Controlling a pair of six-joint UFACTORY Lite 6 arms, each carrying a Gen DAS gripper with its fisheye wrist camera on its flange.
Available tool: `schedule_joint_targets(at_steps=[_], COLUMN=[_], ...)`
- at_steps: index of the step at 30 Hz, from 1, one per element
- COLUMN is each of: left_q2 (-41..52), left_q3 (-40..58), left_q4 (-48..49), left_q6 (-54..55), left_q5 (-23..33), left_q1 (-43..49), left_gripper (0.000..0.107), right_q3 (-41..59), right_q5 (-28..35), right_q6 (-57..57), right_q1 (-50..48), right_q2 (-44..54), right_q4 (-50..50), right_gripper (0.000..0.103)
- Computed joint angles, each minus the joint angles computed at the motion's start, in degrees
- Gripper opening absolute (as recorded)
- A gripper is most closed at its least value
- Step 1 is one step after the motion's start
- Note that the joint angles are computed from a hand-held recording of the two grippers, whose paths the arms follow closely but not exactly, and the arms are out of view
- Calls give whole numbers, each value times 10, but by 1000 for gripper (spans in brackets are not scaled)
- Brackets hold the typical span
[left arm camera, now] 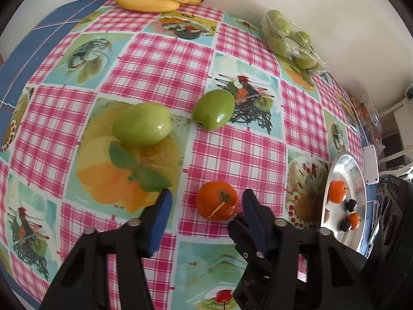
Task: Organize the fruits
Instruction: 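Grasp the last dark plum with the right tool while the left tool grasps a tangerine, then carry the plum and tangerine over the steel bowl with both tools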
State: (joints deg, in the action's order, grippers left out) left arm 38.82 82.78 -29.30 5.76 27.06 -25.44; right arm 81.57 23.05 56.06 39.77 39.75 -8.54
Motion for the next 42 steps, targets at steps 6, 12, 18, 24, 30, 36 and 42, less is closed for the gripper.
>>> schedule_joint_targets(at_steps=[6, 12, 18, 24, 30, 36, 42], left_q2=[9, 7, -15, -59, -104, -127, -123], left_q3=[10, 11, -4, -36, -73, -92, -94], left_q4=[-17, -5, -8, -20, -35, -35, -19], left_q6=[22, 21, 20, 30, 38, 34, 11], left_q5=[4, 1, -11, -24, -43, -51, -50], left_q1=[-6, -6, 2, 14, 27, 36, 38], left_gripper=[35, 35, 35, 35, 35, 35, 35], right_q3=[2, -14, -32, -57, -83, -113, -171], right_q5=[5, -5, -10, -18, -11, -10, -24], right_q6=[4, -1, 20, 70, 132, 157, 188], right_q1=[1, -1, 3, 8, 13, 4, -18], right_q2=[-3, -16, -44, -88, -135, -168, -213], right_q4=[-7, -1, -21, -66, -125, -144, -159], right_gripper=[32, 32, 32, 31, 31, 31, 31])
